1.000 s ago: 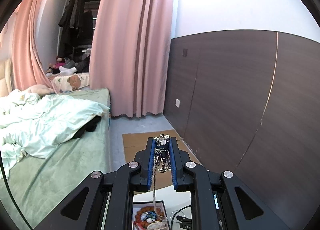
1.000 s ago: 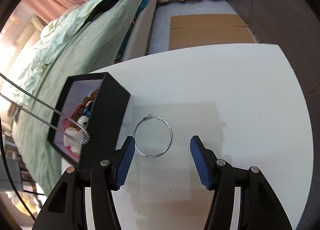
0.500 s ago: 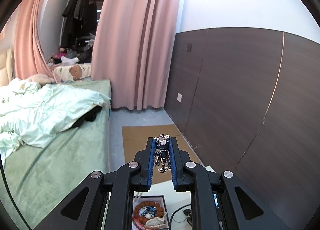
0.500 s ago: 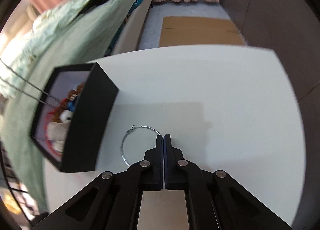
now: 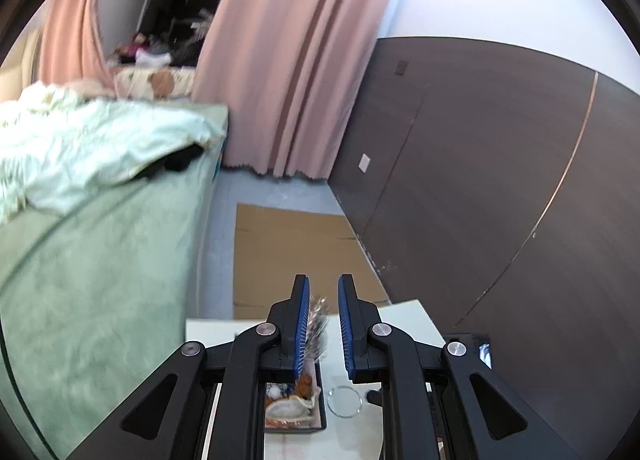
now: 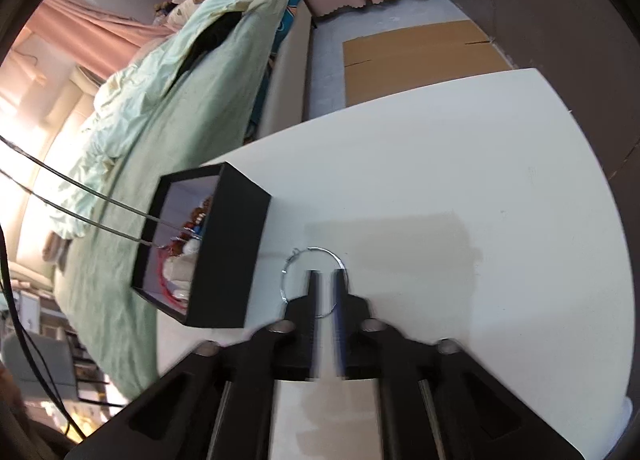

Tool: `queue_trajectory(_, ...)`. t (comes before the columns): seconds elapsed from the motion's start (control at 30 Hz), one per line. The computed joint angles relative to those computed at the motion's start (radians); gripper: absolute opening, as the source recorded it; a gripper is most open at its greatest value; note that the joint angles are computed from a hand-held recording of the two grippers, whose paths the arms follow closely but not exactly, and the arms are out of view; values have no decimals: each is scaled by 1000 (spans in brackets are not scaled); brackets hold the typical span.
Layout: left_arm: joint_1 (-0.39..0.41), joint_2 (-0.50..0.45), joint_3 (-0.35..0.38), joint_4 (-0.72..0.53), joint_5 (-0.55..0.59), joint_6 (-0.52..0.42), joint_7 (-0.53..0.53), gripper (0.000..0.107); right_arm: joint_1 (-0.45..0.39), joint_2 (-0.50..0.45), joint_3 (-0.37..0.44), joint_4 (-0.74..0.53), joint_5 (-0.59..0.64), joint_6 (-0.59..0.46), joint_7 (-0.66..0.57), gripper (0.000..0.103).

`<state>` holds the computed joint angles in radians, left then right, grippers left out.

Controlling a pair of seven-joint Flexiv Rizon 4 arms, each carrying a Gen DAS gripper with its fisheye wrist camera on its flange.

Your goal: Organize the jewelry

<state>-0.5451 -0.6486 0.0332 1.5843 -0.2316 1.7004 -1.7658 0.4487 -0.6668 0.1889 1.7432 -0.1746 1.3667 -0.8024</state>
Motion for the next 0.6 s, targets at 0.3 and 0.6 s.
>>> queue_trajectory(0.3,221,-47,-286,77,-5,41,28,75,119,1,-134,11,-151,-45,43,59)
queue_trajectory(0.6,371,-36,-427,168,30,67,32,75,144,-29,-153,-16,-271,-94,-17,59)
